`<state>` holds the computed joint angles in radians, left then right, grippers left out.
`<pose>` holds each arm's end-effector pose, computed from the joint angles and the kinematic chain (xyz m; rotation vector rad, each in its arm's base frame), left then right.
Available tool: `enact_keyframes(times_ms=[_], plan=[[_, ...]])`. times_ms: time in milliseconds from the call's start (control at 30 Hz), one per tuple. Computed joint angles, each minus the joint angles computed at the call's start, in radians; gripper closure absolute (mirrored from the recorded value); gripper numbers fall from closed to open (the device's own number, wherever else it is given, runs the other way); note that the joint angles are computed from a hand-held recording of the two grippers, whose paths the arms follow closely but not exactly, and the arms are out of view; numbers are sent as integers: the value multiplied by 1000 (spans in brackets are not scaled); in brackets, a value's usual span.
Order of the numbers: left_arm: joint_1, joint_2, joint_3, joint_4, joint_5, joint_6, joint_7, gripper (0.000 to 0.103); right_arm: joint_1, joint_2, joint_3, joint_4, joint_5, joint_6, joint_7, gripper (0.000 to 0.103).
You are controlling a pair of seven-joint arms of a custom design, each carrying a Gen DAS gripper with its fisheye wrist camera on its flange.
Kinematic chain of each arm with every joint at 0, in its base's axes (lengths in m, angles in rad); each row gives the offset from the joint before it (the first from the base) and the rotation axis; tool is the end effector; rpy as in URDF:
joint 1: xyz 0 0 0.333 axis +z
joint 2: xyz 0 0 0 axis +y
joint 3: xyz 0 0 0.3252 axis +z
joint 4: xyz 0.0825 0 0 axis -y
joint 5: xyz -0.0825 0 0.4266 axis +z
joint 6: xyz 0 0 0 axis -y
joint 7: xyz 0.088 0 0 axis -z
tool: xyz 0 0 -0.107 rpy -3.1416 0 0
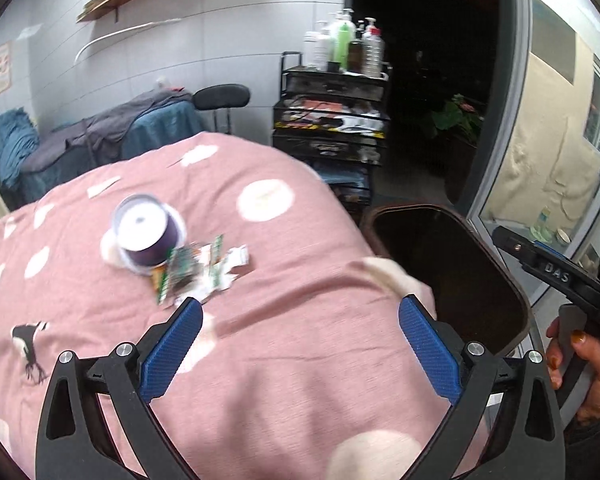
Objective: Collect trash
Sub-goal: 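Move both tools back toward the foil wrappers beside the tub, then grasp the clear green-edged wrapper with the right tool while the left tool grasps the crumpled white wrapper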
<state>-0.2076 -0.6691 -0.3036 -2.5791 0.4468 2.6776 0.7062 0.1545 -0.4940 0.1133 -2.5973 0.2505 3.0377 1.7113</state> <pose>0.3685 -0.2358 0.5404 -1.7240 1.6989 -0.8132 0.4528 0.1084 0.5176 -1.5211 1.6735 -0.5380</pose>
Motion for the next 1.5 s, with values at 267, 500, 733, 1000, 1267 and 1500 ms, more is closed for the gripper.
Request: enact_keyframes(times_ms=[267,500,733,1000,1267,1500], plan=[[11,-115,65,-99,-49,-33,13,6,163,22,-62,46,59,-23,-133,6],[49,-202,114,-164,-92,-55,34,10,366,77,-164,135,212,-90,-360,6],[68,-257,136,-205,-125,-80,68,15,417,186,-137,277,347,-214,-540,6],[75,-295,156,-242,-160,-84,95,15,341,305,-7,414,294,-321,-519,11],[67,-293,170,-255,-192,-62,125,15,311,470,39,600,167,-466,-439,31],[56,-280,183,-254,-219,-54,157,15,311,524,50,655,100,-511,-395,72]])
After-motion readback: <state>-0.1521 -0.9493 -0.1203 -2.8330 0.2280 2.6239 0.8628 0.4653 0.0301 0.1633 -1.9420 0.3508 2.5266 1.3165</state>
